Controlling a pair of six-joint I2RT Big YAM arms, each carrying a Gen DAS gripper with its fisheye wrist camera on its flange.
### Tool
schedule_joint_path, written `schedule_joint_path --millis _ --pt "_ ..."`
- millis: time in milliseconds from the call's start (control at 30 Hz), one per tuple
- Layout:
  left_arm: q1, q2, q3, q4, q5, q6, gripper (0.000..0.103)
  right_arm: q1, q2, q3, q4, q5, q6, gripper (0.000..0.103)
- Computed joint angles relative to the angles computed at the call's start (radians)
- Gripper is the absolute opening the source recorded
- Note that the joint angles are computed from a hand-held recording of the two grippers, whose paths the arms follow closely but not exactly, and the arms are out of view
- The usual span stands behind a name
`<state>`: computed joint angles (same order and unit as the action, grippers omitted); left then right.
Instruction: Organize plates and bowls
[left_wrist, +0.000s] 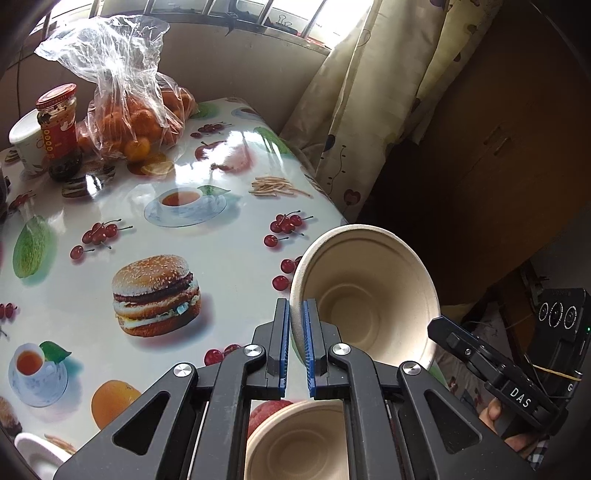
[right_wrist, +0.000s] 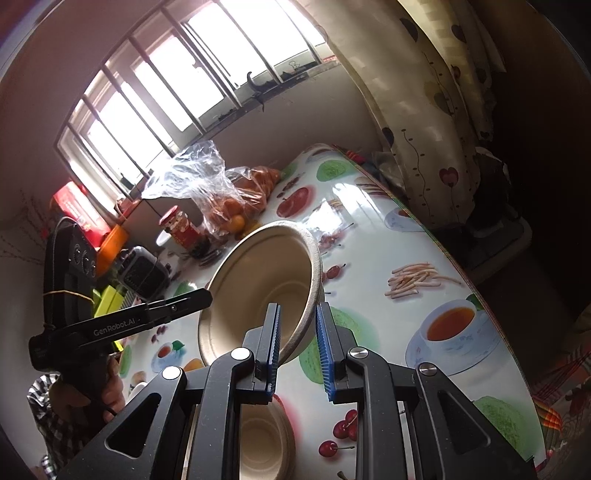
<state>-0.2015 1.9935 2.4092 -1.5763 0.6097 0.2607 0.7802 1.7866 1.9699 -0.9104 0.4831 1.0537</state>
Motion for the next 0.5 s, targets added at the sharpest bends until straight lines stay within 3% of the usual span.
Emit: schedule_joint_path --millis 500 --pt "0.045 -0.131 -0.185 0.042 0.051 0.026 0.007 0.073 0.0 0.019 -0.032 0.061 0.022 0.019"
